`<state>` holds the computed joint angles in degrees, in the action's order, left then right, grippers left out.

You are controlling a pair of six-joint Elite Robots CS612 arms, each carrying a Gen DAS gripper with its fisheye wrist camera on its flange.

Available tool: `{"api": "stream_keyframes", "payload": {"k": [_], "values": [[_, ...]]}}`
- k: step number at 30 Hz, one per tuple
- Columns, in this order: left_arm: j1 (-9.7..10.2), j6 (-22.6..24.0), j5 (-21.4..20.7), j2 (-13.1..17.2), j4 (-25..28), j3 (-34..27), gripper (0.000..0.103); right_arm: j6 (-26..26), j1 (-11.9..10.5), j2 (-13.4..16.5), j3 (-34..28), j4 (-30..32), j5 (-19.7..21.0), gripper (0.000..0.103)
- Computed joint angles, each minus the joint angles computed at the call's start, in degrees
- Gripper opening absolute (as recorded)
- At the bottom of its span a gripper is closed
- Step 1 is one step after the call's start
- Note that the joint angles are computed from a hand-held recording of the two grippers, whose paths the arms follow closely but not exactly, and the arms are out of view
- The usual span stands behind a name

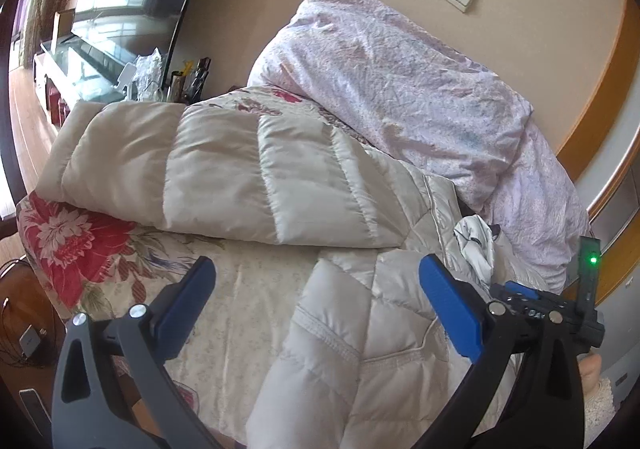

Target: Fold large clothes

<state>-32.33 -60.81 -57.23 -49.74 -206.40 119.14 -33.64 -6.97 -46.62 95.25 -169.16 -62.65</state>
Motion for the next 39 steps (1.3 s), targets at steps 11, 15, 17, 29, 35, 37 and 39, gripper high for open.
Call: {"api": "stream_keyframes", "payload": {"k": [11, 15, 17, 29, 35, 37, 39], "values": [[2.2, -12.0, -2.5, 0.9, -2.5, 2.7, 0.101, 5.0, 5.2, 7.9, -9.0, -4.1, -19.4, 0.051], [3.08, -18.3, -2.4, 1.7, -4.8, 3.3, 0.1, 11.6, 2.8, 5.7, -9.8, 6.7, -11.3, 0.052], [3.46, -21.7, -0.9, 1.7, -4.0, 3.4, 0.096, 12.4, 1.4, 4.3, -8.3, 8.2, -6.4, 0.058], [7.61, -36.5, -1.1, 3.4, -7.6, 4.6, 0.062, 11.1, -3.0, -0.2, -2.2, 8.9, 4.6, 0.065], [9.12, -40.7, -2.6, 4.4, -12.3, 5.9, 0.043, 10.3, -3.8, -0.5, -1.5, 9.6, 5.5, 0.065], [9.44, -41.4, -3.0, 4.3, -12.5, 6.3, 0.04, 10.1, -4.1, -0.5, -1.4, 9.7, 5.4, 0.066], [9.82, -41.4, -3.4, 3.4, -10.0, 6.6, 0.036, 10.2, -4.4, -0.5, -1.2, 9.4, 5.5, 0.066]]}}
